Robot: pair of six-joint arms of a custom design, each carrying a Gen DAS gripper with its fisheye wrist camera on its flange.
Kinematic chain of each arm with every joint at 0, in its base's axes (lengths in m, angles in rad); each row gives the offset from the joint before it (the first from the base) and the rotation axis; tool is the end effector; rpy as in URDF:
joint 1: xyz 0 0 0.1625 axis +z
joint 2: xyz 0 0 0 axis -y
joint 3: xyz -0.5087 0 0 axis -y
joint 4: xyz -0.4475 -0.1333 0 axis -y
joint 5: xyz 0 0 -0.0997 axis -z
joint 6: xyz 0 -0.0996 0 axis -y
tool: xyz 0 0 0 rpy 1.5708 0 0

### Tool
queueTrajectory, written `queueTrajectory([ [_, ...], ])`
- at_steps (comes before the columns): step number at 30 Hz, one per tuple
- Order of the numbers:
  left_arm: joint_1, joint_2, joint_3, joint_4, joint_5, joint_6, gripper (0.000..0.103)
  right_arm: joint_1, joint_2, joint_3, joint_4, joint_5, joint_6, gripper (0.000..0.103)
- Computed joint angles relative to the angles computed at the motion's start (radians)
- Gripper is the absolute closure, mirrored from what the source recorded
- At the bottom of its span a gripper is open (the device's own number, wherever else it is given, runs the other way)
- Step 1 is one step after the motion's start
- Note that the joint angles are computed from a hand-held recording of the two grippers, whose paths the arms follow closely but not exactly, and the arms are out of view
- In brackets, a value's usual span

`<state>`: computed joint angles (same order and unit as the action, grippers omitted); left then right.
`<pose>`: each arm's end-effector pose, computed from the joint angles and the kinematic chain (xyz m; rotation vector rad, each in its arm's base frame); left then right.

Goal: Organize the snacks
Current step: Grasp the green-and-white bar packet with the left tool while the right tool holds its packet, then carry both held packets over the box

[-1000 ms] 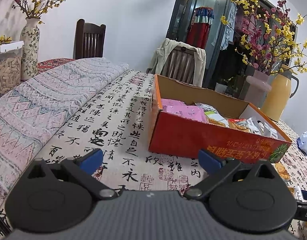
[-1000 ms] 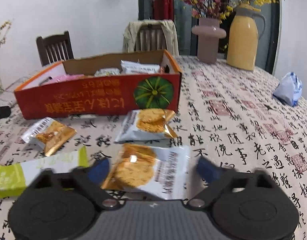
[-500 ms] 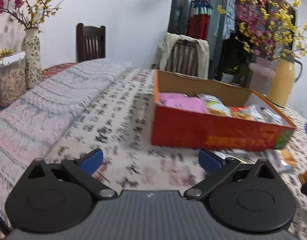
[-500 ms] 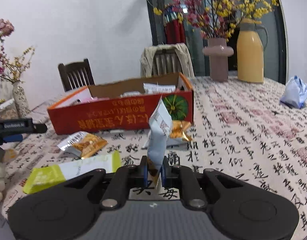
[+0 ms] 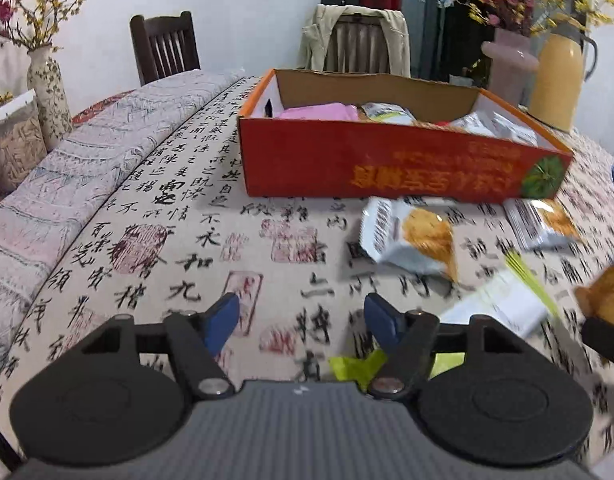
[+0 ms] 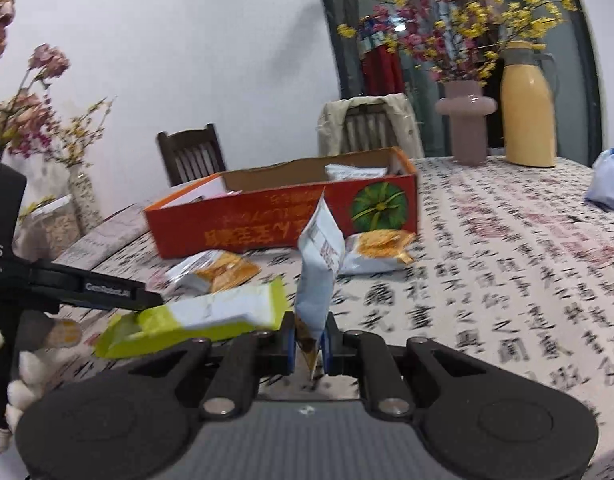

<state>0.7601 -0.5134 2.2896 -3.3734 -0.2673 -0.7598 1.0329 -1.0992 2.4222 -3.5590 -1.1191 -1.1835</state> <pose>-0.1697 -0.4778 -0.0494 0.0306 1.9910 -1.0927 -0.0913 -0.4982 0.1729 1.0668 -2.5091 1.0856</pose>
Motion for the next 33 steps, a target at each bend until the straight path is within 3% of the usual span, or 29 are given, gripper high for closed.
queueTrajectory([
  [3, -0.030, 0.000, 0.019, 0.027, -0.030, -0.039, 0.026, 0.013, 0.010, 0.000, 0.036, -0.018, -0.046, 0.091],
  [7, -0.065, 0.026, 0.023, -0.040, -0.054, 0.014, 0.023, 0.039, 0.036, -0.007, 0.033, -0.034, -0.064, 0.091],
  [12, -0.085, 0.050, 0.011, -0.194, -0.074, 0.131, 0.010, 0.014, 0.013, 0.003, 0.039, 0.021, -0.061, 0.091],
  [15, -0.088, 0.065, -0.011, -0.224, -0.102, 0.182, 0.007, -0.006, -0.003, 0.001, 0.033, 0.047, -0.043, 0.091],
  [20, -0.064, 0.071, -0.062, -0.142, -0.161, 0.186, 0.006, -0.033, -0.011, -0.010, 0.014, 0.066, -0.019, 0.091],
  [22, -0.054, 0.076, -0.076, -0.119, -0.176, 0.185, 0.012, -0.040, -0.014, -0.017, 0.017, 0.069, -0.013, 0.091],
  [24, -0.053, 0.084, -0.088, -0.098, -0.171, 0.189, 0.038, -0.045, -0.016, -0.022, 0.021, 0.074, -0.008, 0.091],
  [27, -0.058, 0.089, -0.095, -0.106, -0.176, 0.212, 0.059, -0.050, -0.019, -0.025, 0.033, 0.081, -0.011, 0.091],
  [28, -0.061, 0.091, -0.096, -0.104, -0.173, 0.213, 0.063, -0.051, -0.020, -0.026, 0.038, 0.083, -0.014, 0.091],
  [33, -0.073, 0.098, -0.098, -0.126, -0.163, 0.241, 0.064, -0.053, -0.026, -0.022, 0.045, 0.092, -0.029, 0.091],
])
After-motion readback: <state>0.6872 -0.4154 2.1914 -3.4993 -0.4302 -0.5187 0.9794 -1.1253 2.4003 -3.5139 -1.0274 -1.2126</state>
